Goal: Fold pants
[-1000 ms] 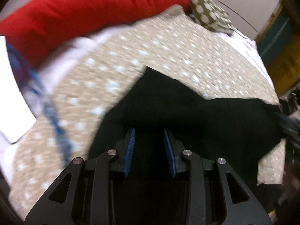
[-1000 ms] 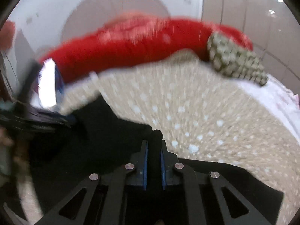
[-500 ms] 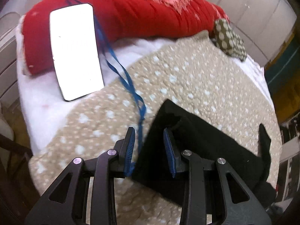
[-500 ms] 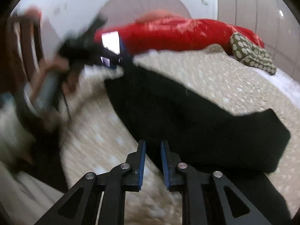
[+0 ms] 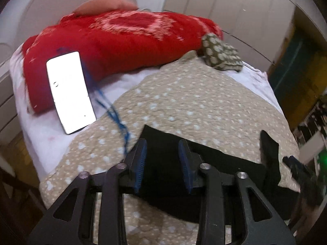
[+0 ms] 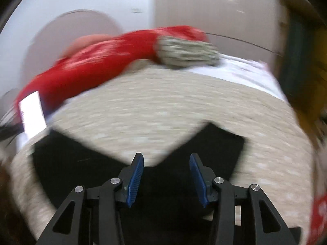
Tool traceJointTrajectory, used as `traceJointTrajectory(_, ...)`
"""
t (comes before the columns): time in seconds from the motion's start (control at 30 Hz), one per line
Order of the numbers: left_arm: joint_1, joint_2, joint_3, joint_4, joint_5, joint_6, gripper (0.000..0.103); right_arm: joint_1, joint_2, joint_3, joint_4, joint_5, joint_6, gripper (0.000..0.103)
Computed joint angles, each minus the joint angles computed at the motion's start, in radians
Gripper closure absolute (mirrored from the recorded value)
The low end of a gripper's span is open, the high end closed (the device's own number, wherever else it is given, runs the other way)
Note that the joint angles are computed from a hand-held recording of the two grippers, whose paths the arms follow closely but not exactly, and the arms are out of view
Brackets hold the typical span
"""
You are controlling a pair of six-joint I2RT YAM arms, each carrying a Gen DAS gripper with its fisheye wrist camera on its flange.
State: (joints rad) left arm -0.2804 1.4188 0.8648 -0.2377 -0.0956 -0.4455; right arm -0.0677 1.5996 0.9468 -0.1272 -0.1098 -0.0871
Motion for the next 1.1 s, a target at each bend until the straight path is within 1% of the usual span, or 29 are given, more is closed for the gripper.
traceJointTrajectory(0.03,-0.013,0.02,0.007,0.001,-0.002,0.002,0.038,-0.055,0.025,0.031,-0.034,-0.015,0.022,0.057)
traceJointTrajectory(0.1,-0.03,0.075,0.011,0.02,0.024,-0.002,0.038,-0.178,0.098,0.095,-0.079,-0.115,0.088,0.057)
traceJointTrajectory(0.13,-0.043,0.113,0.023,0.015,0.03,-0.002,0.038,-0.22,0.118,0.108,-0.095,-0.144,0.112,0.057)
traceJointTrajectory(0.2,-0.075,0.186,0.039,0.014,0.011,-0.008,0.038,-0.272,0.159,0.14,-0.12,-0.19,0.148,0.057)
traceJointTrajectory(0.27,-0.107,0.239,0.051,0.018,-0.028,-0.02,0.038,-0.269,0.149,0.136,-0.109,-0.22,0.155,0.057)
traceJointTrajectory(0.37,-0.162,0.282,0.07,0.007,-0.132,-0.02,0.038,-0.196,0.158,0.196,-0.12,-0.204,0.157,0.055)
traceJointTrajectory(0.4,-0.17,0.288,0.075,0.004,-0.148,-0.019,0.038,-0.161,0.171,0.229,-0.142,-0.188,0.153,0.049)
traceJointTrajectory(0.47,-0.176,0.297,0.081,0.001,-0.162,-0.025,0.038,-0.082,0.259,0.35,-0.201,-0.111,0.153,0.044)
traceJointTrajectory(0.53,-0.169,0.295,0.074,0.01,-0.153,-0.029,0.038,-0.017,0.393,0.511,-0.28,-0.004,0.169,0.044)
traceJointTrajectory(0.57,-0.162,0.291,0.066,0.018,-0.141,-0.031,0.037,0.003,0.45,0.574,-0.315,0.028,0.17,0.044)
traceJointTrajectory(0.63,-0.158,0.288,0.059,0.028,-0.132,-0.032,0.037,0.045,0.605,0.741,-0.425,0.147,0.157,0.044)
traceJointTrajectory(0.67,-0.156,0.287,0.056,0.032,-0.128,-0.03,0.038,0.054,0.651,0.778,-0.449,0.185,0.138,0.049)
traceJointTrajectory(0.7,-0.152,0.284,0.05,0.037,-0.121,-0.026,0.038,0.049,0.658,0.764,-0.422,0.181,0.115,0.055)
traceJointTrajectory(0.73,-0.155,0.279,0.046,0.04,-0.121,-0.027,0.038,0.038,0.621,0.7,-0.355,0.161,0.118,0.068)
traceJointTrajectory(0.77,-0.155,0.276,0.041,0.045,-0.118,-0.026,0.038,0.019,0.588,0.655,-0.329,0.145,0.131,0.096)
traceJointTrajectory(0.8,-0.154,0.28,0.043,0.046,-0.117,-0.028,0.037,-0.008,0.555,0.625,-0.328,0.095,0.132,0.098)
traceJointTrajectory(0.83,-0.154,0.284,0.047,0.042,-0.117,-0.03,0.038,-0.041,0.506,0.571,-0.303,0.04,0.131,0.098)
traceJointTrajectory(0.93,-0.158,0.283,0.054,0.029,-0.124,-0.045,0.038,-0.115,0.338,0.399,-0.232,-0.022,0.085,0.098)
traceJointTrajectory(1.03,-0.145,0.263,0.035,0.041,-0.095,-0.056,0.038,-0.25,0.111,0.195,-0.194,-0.164,0.043,0.099)
traceJointTrajectory(1.1,-0.133,0.253,0.033,0.039,-0.071,-0.059,0.038,-0.382,-0.051,0.062,-0.203,-0.285,0.01,0.099)
